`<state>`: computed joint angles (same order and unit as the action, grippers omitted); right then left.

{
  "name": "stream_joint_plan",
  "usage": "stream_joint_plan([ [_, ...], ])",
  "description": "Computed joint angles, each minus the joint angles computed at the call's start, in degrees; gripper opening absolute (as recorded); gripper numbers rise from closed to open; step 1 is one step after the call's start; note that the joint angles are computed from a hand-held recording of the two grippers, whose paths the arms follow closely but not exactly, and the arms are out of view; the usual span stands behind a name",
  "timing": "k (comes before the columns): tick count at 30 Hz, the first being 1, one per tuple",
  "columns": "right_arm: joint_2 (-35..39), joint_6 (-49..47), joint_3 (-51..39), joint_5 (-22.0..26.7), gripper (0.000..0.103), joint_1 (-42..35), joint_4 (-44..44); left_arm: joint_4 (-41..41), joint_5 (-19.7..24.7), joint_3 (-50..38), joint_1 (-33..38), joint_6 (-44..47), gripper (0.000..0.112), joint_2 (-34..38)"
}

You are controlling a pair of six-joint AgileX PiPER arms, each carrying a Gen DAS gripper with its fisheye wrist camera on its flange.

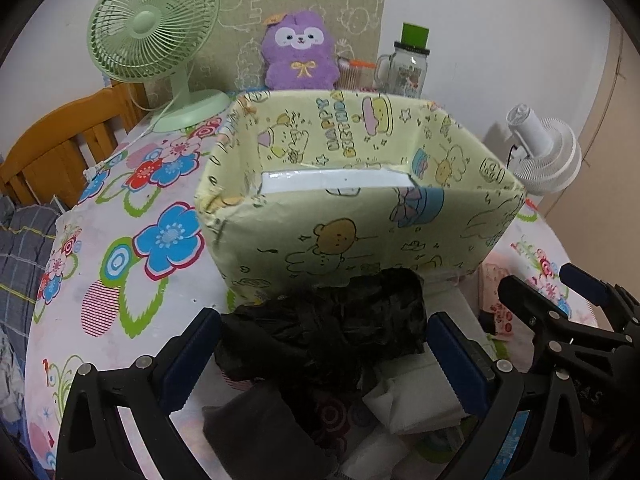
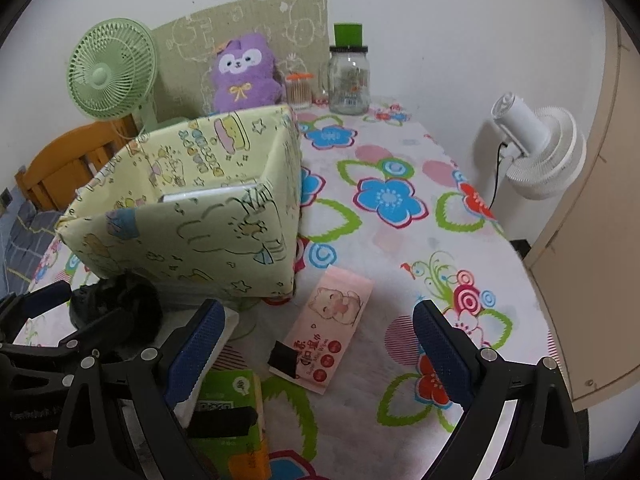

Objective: Organize soft objects
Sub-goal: 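Move both tools down toward the items in front of the fabric box, then grasp the black plastic-wrapped bundle with the left tool while the right tool grasps the pink wipes pack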

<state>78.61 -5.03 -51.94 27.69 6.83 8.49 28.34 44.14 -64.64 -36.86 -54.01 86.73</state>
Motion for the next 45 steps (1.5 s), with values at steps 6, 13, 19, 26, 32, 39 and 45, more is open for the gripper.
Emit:
stream_joint_plan([
  [6, 3.20, -3.69, -0.86, 0.47, 0.097, -1.43, 3.93, 0.59, 1.22, -1.88, -0.20, 0.40, 0.103, 2.51],
  [13, 6.99, -2.16, -2.36, 0.90, 0.093, -1.18, 2.74, 1.44, 2.61, -3.73, -0.71, 0.06, 0.103, 5.63],
  [19, 10.23, -0.04, -3.73, 1.80, 0.084, -0.45, 0.62, 1.24, 2.35, -4.41, -0.32, -0.12, 0.103, 7.09],
  [26, 9.77, 6.31, -2.56, -0.48, 0.061, 2.12, -7.67, 2.92, 2.38, -4.47, -0.87, -1.01, 0.103, 8.01],
  [32, 9.23, 4.85, -2.56, -0.01, 0.045, 2.41, -6.00, 4.91, 1.58, -3.31, -1.52, -3.02, 0.100, 7.50],
  [39, 7.00, 6.31, -1.67, 0.01, 0.044, 2.88, -6.76, 5.02, 1.24, -1.99, -1.97, -3.47, 0.098, 5.66],
  [45, 3.84, 7.54, -0.60, 0.11, 0.044, 3.26, -7.48, 5.05, 1.18, -0.75, -2.91, -4.03, 0.096, 3.61],
])
